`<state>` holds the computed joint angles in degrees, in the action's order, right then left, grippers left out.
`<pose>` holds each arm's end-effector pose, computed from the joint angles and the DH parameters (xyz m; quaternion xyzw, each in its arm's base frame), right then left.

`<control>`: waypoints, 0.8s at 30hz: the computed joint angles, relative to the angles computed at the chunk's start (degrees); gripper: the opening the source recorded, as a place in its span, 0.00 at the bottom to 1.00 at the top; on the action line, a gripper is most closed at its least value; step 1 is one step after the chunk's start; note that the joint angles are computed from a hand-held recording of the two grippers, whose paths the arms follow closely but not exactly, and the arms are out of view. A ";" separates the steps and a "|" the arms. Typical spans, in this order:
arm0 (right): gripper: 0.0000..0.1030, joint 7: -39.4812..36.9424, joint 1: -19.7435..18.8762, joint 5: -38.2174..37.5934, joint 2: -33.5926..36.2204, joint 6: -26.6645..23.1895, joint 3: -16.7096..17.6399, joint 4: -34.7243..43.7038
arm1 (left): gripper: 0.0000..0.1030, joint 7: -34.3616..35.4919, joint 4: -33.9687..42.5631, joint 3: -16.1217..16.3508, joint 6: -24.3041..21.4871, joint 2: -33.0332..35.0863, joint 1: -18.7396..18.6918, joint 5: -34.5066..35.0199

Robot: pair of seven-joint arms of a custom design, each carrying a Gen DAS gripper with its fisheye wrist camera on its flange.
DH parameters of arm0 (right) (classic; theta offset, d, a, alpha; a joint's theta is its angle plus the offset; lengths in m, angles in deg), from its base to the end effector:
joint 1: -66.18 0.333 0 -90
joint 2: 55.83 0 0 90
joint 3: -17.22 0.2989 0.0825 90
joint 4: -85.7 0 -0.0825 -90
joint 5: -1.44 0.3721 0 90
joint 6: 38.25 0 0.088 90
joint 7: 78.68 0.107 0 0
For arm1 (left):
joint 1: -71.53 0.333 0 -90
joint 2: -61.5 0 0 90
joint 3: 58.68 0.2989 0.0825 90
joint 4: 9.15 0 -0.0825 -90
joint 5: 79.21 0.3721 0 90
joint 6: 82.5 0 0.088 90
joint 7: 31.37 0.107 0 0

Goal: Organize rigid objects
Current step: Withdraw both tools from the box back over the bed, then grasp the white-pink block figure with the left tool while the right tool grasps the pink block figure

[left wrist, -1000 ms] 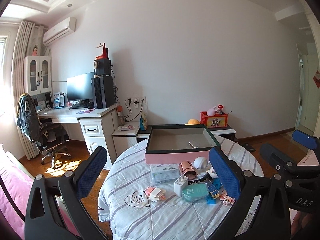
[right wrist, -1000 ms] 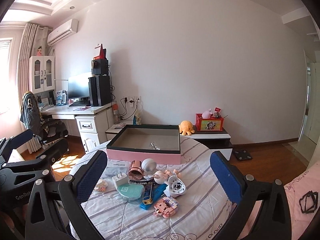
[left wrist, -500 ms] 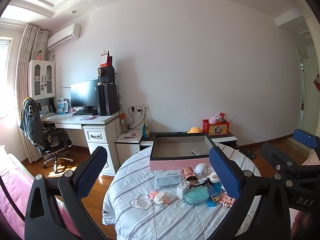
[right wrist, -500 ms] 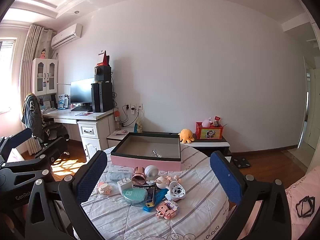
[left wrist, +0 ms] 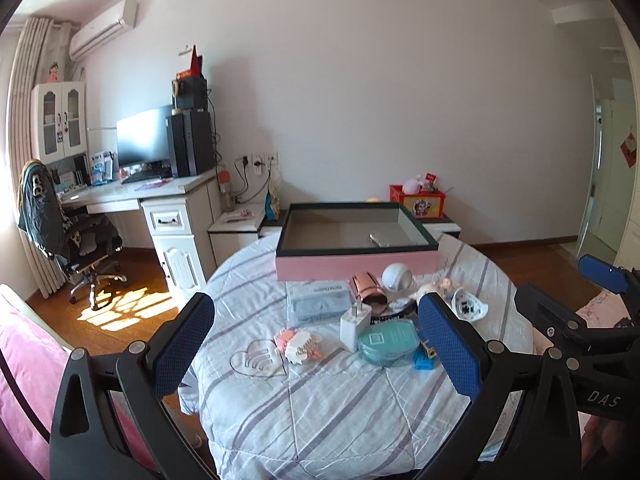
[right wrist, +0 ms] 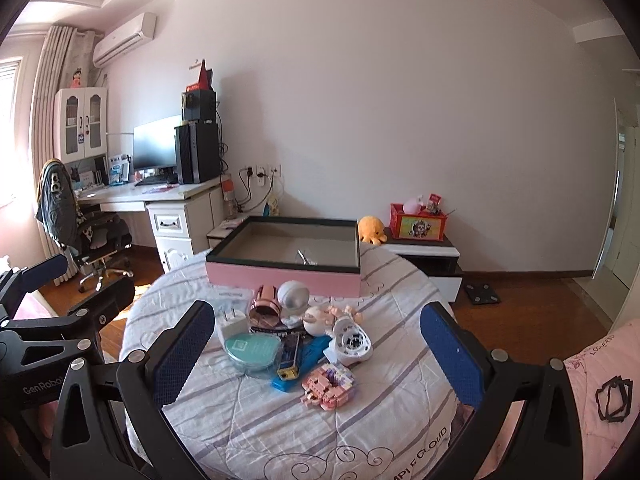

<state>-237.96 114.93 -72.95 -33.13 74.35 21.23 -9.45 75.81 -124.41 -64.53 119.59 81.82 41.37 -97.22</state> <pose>0.4527 0.4832 0.4023 -0.4676 0.7020 -0.4500 0.2934 0.5350 -0.3339 0.4102 -0.4175 0.7298 -0.4641 0.2788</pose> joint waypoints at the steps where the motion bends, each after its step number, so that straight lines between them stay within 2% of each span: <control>1: 1.00 0.19 -0.75 1.09 0.40 1.13 0.00 -0.37 | 1.00 0.61 1.14 0.91 -1.65 1.14 -0.86 -0.79; 5: 1.00 0.53 -3.51 5.78 2.03 6.02 -0.51 -2.10 | 1.00 0.84 5.65 8.72 -8.23 5.58 -7.31 -3.21; 9: 1.00 0.58 -5.34 8.36 3.67 11.26 -1.70 -3.48 | 1.00 -2.63 8.84 12.89 -13.29 8.77 -9.40 -1.61; 13: 1.00 -1.75 -6.42 10.79 6.02 15.31 -2.91 -2.51 | 1.00 -5.46 11.42 13.36 -15.92 11.07 -8.56 1.14; 17: 0.99 -2.64 -7.05 11.73 6.55 18.96 -4.46 -3.02 | 1.00 -7.61 13.64 12.40 -17.73 12.75 -6.38 4.06; 20: 0.93 -2.49 -7.69 11.05 6.10 22.61 -5.32 -4.37 | 1.00 -9.73 16.05 11.86 -19.89 14.28 -4.73 5.80; 22: 0.85 -2.23 -8.00 9.72 5.90 25.50 -5.82 -5.33 | 1.00 -11.52 18.22 11.91 -21.76 15.70 -4.16 6.85; 24: 0.72 -2.81 -7.50 9.47 5.92 24.60 -6.05 -5.41 | 1.00 -12.42 20.95 10.26 -23.99 17.28 -2.34 7.88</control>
